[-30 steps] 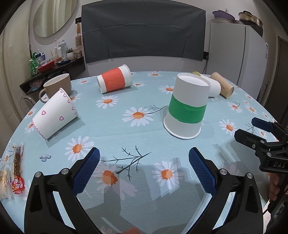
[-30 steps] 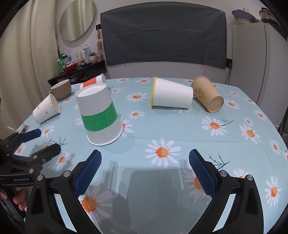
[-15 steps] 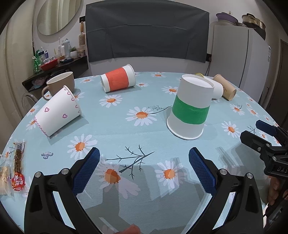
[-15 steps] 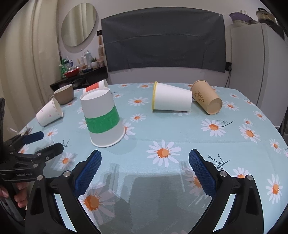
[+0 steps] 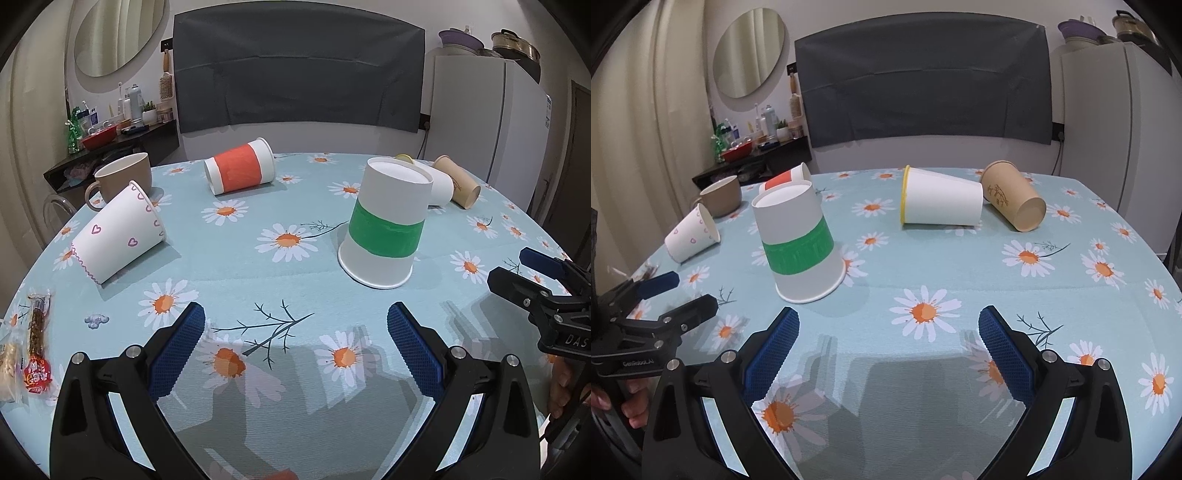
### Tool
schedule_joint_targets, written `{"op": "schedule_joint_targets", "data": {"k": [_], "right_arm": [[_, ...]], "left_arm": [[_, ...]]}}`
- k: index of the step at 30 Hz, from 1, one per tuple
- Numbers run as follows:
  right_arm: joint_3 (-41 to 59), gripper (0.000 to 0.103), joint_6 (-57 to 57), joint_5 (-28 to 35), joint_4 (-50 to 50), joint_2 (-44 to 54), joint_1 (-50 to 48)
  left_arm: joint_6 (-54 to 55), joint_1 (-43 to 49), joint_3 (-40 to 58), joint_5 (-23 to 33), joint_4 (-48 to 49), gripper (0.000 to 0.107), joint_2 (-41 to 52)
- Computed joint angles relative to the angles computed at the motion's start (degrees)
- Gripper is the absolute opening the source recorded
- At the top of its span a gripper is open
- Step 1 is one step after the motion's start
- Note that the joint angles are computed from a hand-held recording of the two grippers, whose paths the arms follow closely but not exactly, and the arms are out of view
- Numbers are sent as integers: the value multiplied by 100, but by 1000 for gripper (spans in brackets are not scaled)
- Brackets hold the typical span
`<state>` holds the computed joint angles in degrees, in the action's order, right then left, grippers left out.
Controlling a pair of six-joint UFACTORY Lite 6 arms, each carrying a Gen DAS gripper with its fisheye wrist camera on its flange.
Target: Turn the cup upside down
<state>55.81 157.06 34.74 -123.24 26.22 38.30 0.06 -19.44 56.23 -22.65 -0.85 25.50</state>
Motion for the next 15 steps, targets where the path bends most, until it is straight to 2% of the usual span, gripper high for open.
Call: {"op": "schedule_joint_targets", "data": {"k": [15], "right_arm": [[14,94,-99,24,114,11,52]], "left_arm": [[-3,-16,19,-12,43,97,20]]}}
